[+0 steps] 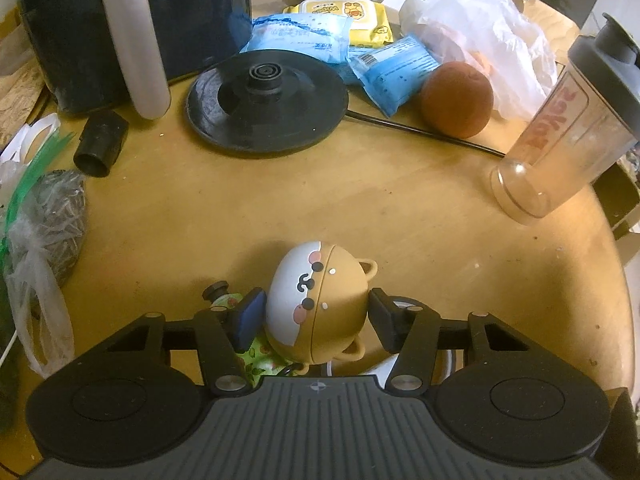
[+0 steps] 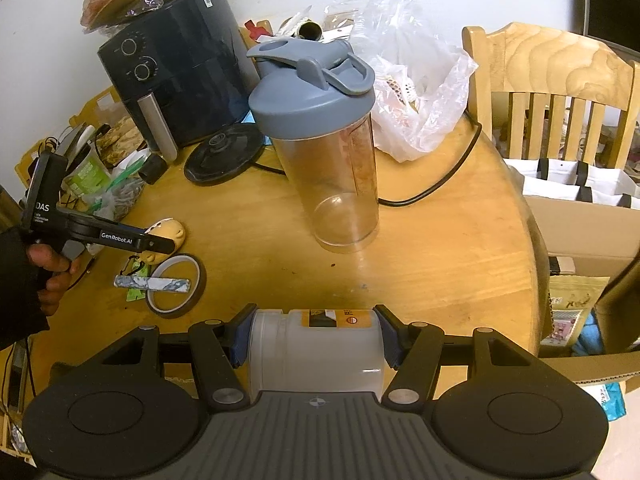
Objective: Organize objects
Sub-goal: 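Carry the dog toy and white bottle toward the cardboard box with both tools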
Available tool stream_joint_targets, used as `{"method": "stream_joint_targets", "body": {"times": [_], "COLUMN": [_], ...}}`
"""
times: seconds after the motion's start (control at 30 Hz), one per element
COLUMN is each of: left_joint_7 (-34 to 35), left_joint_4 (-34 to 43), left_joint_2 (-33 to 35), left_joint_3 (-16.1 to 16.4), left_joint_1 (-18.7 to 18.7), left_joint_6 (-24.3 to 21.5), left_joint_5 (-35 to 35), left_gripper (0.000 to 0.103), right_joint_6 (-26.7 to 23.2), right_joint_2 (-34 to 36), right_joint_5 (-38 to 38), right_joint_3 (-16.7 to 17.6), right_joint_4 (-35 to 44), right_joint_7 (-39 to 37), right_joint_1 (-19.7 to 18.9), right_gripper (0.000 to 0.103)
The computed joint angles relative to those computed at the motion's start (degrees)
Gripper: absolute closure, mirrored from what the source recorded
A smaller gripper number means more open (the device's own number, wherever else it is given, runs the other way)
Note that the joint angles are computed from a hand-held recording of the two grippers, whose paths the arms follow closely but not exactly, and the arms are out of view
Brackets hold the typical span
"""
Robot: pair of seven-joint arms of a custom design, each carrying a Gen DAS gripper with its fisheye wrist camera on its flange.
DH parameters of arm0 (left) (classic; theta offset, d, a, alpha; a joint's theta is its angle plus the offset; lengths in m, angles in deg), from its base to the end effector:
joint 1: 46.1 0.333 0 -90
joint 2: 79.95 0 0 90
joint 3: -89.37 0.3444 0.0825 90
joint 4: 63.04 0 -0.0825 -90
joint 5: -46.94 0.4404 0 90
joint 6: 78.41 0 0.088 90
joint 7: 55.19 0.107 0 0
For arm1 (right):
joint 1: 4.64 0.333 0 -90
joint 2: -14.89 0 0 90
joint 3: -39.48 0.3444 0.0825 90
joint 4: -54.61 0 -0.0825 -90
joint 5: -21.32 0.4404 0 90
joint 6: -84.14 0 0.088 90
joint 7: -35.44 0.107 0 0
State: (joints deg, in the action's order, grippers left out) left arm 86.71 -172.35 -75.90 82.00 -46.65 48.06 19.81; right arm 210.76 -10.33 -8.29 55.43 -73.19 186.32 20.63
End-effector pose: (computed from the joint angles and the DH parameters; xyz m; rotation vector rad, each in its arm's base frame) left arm 0.6469 -0.1039 0.4915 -1.1308 2.7934 -0.7270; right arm 0.3784 0.3342 0.5993 -1.7359 1.9456 -0.7439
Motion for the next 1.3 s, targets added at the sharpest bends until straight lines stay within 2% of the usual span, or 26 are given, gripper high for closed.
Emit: {"method": "stream_joint_targets", "body": {"times": [0.7, 1.3], "left_joint_7": [2.94, 3.11], "left_joint_4": [-3.56, -9.87], "left_joint_2": [-7.38, -16.76], "left_joint_3": [1.69, 4.84], "left_joint_1": [0.35, 0.12], "left_joint_6": [-4.06, -6.01], "left_joint_5": [-8.56, -12.13], "left_gripper": [0.048, 0.048], "right_joint_6": [3.12, 6.12], "right_joint_2": [1.07, 0.57], "right_joint_5": [1.28, 2.64], "right_joint_3": [-0.42, -0.09], "right_joint_4": [0.94, 0.60], "right_joint_7": [-2.03, -4.12], "right_joint_1": [0.32, 1.23], "right_gripper": [0.039, 0.039]}}
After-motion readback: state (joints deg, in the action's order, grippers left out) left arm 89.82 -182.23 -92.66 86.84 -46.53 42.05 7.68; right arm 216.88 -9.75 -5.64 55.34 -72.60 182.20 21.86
